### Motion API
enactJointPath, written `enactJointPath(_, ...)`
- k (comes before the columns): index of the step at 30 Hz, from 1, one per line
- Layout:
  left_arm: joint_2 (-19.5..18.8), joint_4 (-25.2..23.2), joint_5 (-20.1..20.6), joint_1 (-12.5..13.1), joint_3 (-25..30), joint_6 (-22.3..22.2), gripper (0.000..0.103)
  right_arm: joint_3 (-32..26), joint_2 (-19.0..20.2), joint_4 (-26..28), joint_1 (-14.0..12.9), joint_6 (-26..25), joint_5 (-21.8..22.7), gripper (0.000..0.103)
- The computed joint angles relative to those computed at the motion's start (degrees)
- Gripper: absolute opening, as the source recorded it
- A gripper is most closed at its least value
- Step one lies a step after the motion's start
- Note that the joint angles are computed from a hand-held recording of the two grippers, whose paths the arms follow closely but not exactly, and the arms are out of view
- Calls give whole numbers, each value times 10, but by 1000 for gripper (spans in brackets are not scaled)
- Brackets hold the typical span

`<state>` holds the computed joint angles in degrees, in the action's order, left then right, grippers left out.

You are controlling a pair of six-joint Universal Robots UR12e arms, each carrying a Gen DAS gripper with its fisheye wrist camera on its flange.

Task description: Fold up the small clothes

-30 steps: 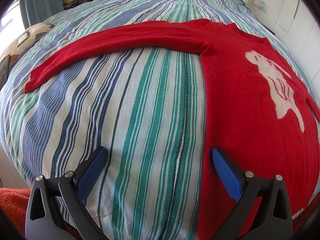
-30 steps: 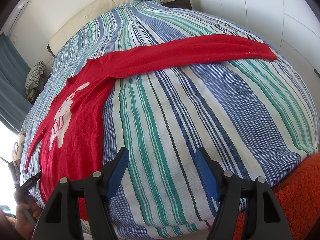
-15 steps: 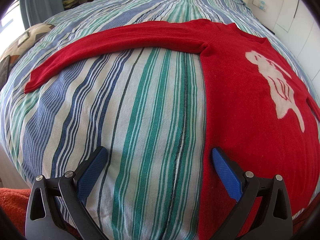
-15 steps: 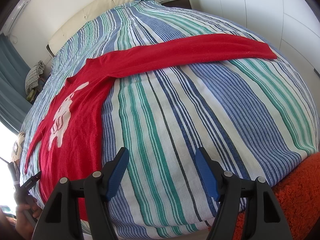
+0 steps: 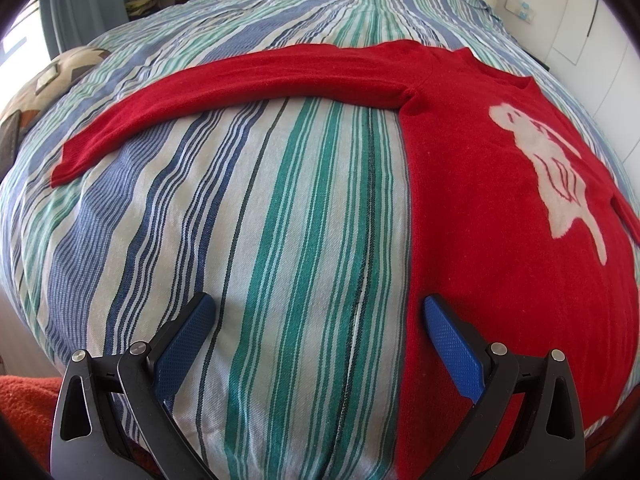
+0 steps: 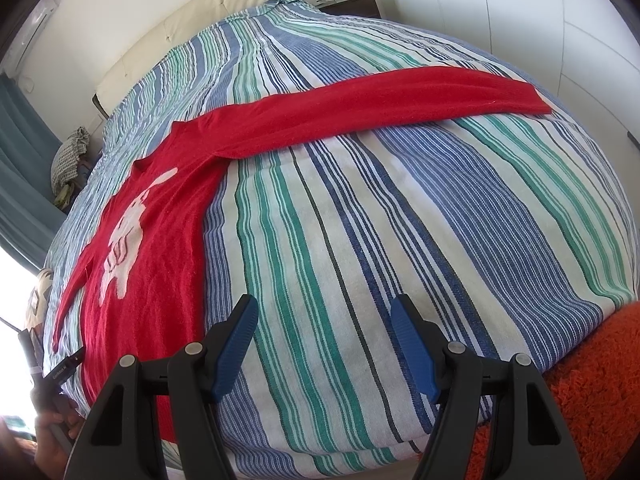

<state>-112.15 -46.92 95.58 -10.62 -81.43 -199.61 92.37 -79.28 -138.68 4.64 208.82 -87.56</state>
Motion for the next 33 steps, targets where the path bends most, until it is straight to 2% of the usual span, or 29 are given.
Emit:
enactJointPath(5, 5, -2, -21, 7, 0, -12, 103, 1, 0, -1, 0, 3, 1, 69)
enactJointPath(12, 16, 22, -57, 15, -11, -35, 102, 2, -1, -3, -1, 6, 3, 69)
enactJointPath(18, 31, 17, -91, 18, -11, -47, 102, 4, -2, -6, -2, 14, 4, 69)
enactJointPath(21, 48, 54, -111, 21, -27, -74, 102, 3, -1, -7, -3, 19, 7, 69)
enactJointPath(23, 56, 77, -111, 22, -38, -80, 102, 5, -2, -12, -7, 30, 18, 69)
enactJointPath(26, 59, 82, -74, 20, -47, -72, 102, 14, -5, -39, -23, 68, 53, 68)
enactJointPath(28, 56, 62, -55, 21, -47, -72, 102, 23, -8, -73, -41, 108, 71, 69)
enactJointPath(30, 53, 49, -53, 25, -45, -89, 102, 33, -10, -111, -62, 158, 74, 69)
enactJointPath(33, 55, 70, -55, 30, -55, -120, 102, 54, -11, -180, -100, 252, 80, 69)
